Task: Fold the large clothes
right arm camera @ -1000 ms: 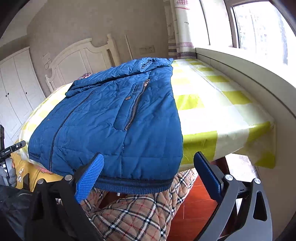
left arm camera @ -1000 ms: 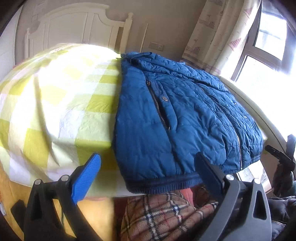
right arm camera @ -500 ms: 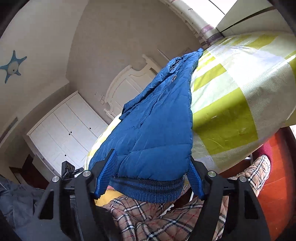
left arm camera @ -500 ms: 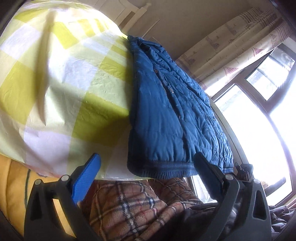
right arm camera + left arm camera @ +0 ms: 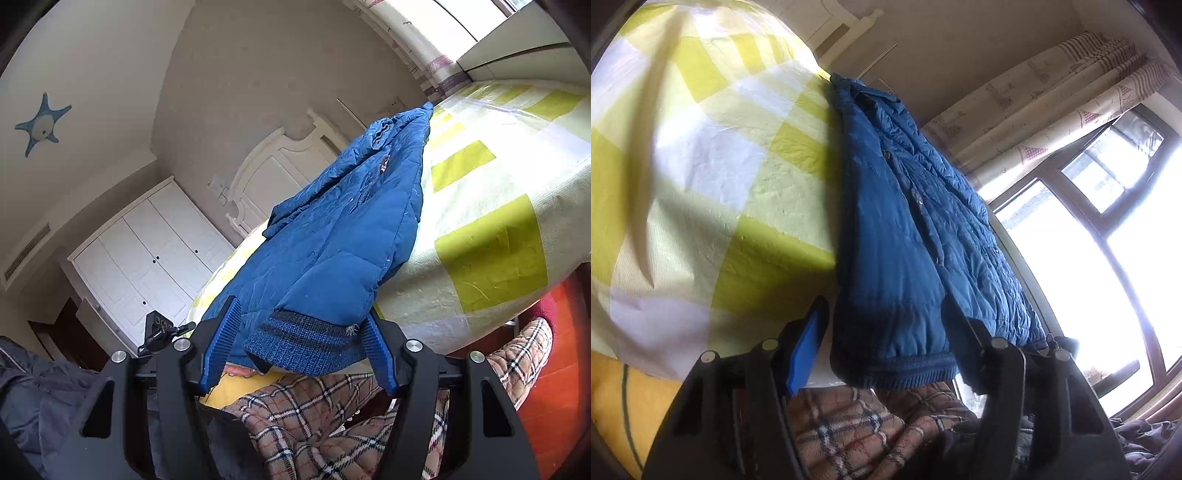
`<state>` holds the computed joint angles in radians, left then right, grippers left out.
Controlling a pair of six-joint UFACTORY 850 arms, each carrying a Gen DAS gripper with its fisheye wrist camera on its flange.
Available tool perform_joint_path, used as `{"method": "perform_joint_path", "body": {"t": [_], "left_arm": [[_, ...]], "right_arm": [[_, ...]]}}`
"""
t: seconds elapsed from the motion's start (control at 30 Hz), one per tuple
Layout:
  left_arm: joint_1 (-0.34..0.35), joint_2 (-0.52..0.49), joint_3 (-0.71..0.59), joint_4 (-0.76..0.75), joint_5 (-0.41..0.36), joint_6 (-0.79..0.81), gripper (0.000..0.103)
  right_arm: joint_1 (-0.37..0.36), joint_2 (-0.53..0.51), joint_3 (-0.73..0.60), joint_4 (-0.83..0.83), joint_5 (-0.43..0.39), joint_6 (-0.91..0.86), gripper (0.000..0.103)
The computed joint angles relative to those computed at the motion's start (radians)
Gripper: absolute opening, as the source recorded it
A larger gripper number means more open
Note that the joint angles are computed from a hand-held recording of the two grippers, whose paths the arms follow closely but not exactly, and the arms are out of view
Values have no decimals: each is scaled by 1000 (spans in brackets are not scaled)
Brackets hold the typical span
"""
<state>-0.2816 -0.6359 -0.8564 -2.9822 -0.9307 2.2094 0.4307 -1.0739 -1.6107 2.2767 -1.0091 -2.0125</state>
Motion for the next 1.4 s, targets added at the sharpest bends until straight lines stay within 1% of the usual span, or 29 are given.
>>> {"method": "perform_joint_path", "body": {"t": [0.07, 0.1, 0.13, 0.2, 0.23, 0.27, 0.3, 0.33, 0.37, 0.4, 0.43, 0.5, 0.53, 0.57, 0.6, 0.63, 0.7, 0.73, 0.77, 0.83, 0.87, 0.9, 0.93, 0.97, 1.03, 1.17, 1.3, 1.4], "left_arm": [[5, -22, -26, 9, 4, 0, 59], [15, -43, -41, 43, -7, -35, 59], [29, -69, -54, 93, -39, -90, 59], [51, -120, -68, 179, -143, -181, 59], [55, -135, -69, 198, -175, -197, 54], [55, -143, -67, 210, -205, -205, 47], [53, -138, -56, 217, -225, -204, 36], [44, -122, -40, 204, -231, -178, 29], [36, -101, -24, 194, -227, -147, 26], [32, -84, -11, 196, -230, -123, 21], [31, -72, -1, 203, -240, -110, 21], [30, -61, 4, 205, -239, -101, 21], [31, -63, -1, 209, -235, -101, 24], [32, -68, -9, 209, -226, -112, 28], [32, -77, -20, 205, -215, -132, 40], [32, -89, -31, 210, -220, -150, 50], [27, -101, -42, 200, -219, -157, 56], [24, -104, -52, 206, -213, -159, 57], [19, -99, -55, 201, -198, -148, 57], [4, -79, -58, 163, -132, -100, 36], [4, -74, -59, 169, -125, -95, 25], [-1, -66, -52, 153, -130, -78, 20], [-10, -54, -43, 127, -123, -53, 19], [-18, -39, -32, 103, -118, -31, 17], [-31, -13, -7, 62, -135, -7, 14], [-39, 51, 61, 17, -214, 9, 14], [-56, 150, 171, -36, -279, 40, 13], [-95, 229, 281, -97, -326, 77, 13]], "right_arm": [[0, -2, -3, 3, 2, 0, 64], [0, -2, -2, 5, 2, 0, 64], [0, -3, -1, 9, 1, 1, 64], [1, -3, 5, 18, -3, 0, 64], [1, -3, 6, 22, 2, -2, 64], [3, -4, 6, 30, 10, -5, 64], [4, -5, 5, 35, 18, -4, 64], [4, -7, 2, 36, 22, 2, 64], [5, -7, 2, 38, 20, -3, 63], [6, -2, 9, 46, 13, -23, 54], [7, 2, 17, 54, -3, -43, 46], [5, 3, 21, 54, -43, -48, 40], [5, 2, 18, 55, -39, -46, 40], [7, 2, 13, 58, -15, -44, 40], [12, 3, 10, 77, 23, -49, 42], [16, 2, 5, 96, 58, -41, 44], [13, -17, -17, 91, 61, 9, 44], [13, -20, -18, 100, 59, 6, 44], [15, -21, -20, 103, 63, 5, 44], [18, -22, -28, 106, 84, 10, 44], [22, -18, -27, 118, 98, -7, 44], [29, -9, -18, 143, 113, -48, 39], [36, 3, -4, 164, 113, -95, 32], [42, 14, 9, 183, 113, -138, 28], [52, 44, 45, 228, 117, -214, 23], [70, 105, 118, 290, 93, -320, 20], [99, 177, 196, 273, 55, -393, 20], [119, 238, 276, 249, 25, -438, 20]]}}
